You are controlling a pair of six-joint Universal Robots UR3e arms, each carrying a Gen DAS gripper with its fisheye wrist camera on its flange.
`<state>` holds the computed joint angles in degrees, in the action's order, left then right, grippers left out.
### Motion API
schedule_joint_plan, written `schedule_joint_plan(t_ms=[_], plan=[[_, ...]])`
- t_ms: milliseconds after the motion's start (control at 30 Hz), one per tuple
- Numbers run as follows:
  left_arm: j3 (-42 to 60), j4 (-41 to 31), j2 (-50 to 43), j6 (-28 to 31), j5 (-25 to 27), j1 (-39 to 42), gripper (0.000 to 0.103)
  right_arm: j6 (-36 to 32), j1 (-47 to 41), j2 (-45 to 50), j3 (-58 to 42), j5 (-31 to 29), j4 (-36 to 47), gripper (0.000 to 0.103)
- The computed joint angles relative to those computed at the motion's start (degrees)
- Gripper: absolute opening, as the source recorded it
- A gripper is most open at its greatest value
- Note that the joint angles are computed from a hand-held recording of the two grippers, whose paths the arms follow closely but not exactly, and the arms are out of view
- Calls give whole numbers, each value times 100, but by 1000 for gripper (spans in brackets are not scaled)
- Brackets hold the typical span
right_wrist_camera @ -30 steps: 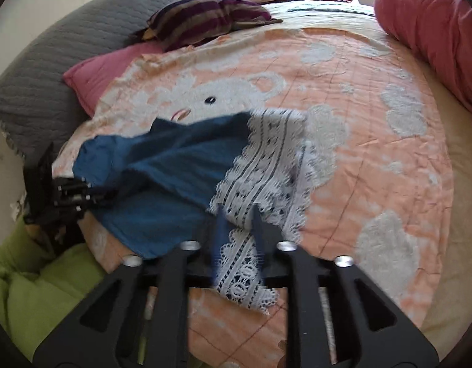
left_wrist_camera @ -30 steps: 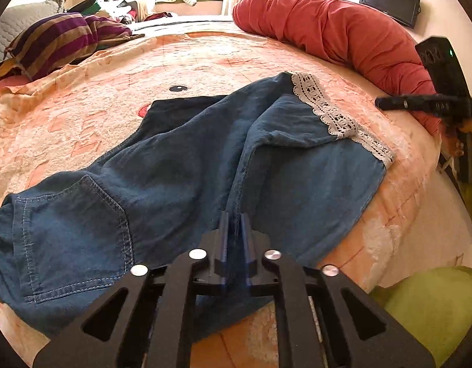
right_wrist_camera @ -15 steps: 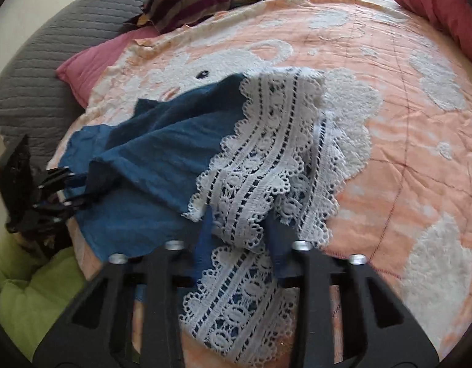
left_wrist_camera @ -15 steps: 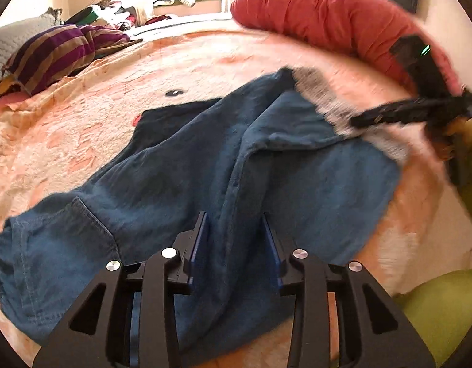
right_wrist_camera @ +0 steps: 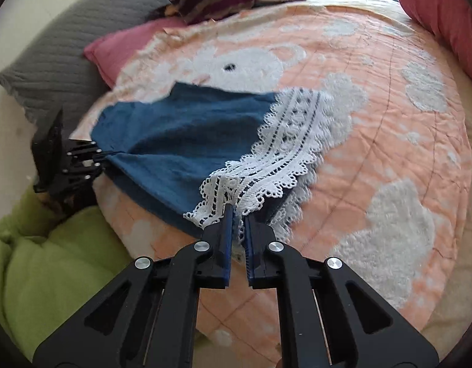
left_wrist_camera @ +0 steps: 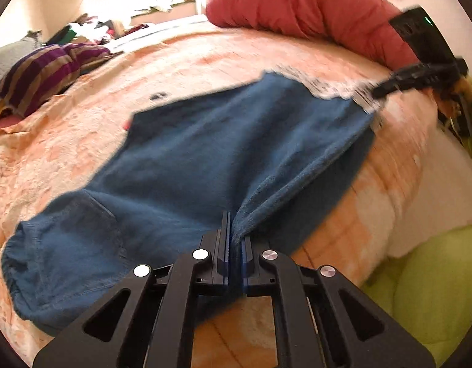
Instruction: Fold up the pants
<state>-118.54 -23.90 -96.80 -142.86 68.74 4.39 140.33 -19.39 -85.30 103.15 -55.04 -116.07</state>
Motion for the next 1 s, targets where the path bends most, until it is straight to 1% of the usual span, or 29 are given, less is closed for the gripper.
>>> schedule_joint_plan(t_ms=[100, 267, 333, 367, 400, 433, 467, 500, 533, 567, 600, 667, 700, 733, 767, 867, 900, 1000], plan=[[-133, 222, -58, 79, 318, -211, 5, 28, 92, 149, -3, -241, -56, 3], [-146, 105, -37, 54, 150, -95, 8, 22, 211, 205, 116, -543, -282, 3], [-194, 52, 17, 68, 52, -23, 9, -51, 222, 133, 101, -602, -208, 7], [-201, -19, 57, 77, -18, 32, 14, -52, 236, 71, 106, -677, -251, 13], [-222, -118, 131, 103, -84, 101, 19, 3, 239, -69, 172, -794, -437, 28], [-270, -325, 313, 136, -231, 247, 40, 17, 197, -196, 221, -796, -531, 33], [-323, -518, 494, 183, -431, 433, 67, -65, 55, -386, 268, -592, -498, 35], [-437, -642, 727, 224, -627, 641, 71, -125, -27, -474, 300, -435, -473, 36], [-573, -789, 1036, 290, -867, 929, 70, -204, -111, -573, 318, -189, -459, 36], [-663, -892, 1280, 313, -1023, 1164, 71, -253, -119, -645, 341, 15, -512, 40], [-737, -907, 1481, 280, -1136, 1389, 72, -261, -63, -632, 322, 114, -560, 42], [-854, -883, 1842, 51, -1337, 1929, 82, -280, 188, -456, 216, 258, -656, 42], [-882, -882, 1946, -90, -1400, 2158, 83, -253, 416, -279, 125, 264, -758, 43], [-895, -860, 2028, -360, -1415, 2465, 83, -224, 633, -83, 24, 239, -863, 43], [-888, -844, 2033, -523, -1374, 2609, 86, -205, 797, 105, -92, 201, -928, 44], [-718, -649, 1757, -1415, -849, 2964, 93, -95, 1203, 611, -357, -24, -1087, 44], [-654, -583, 1588, -1797, -620, 3073, 94, -88, 1291, 770, -440, -132, -1119, 44], [-464, -654, 1180, -2288, -477, 3292, 95, -103, 1385, 914, -485, -340, -1087, 45]])
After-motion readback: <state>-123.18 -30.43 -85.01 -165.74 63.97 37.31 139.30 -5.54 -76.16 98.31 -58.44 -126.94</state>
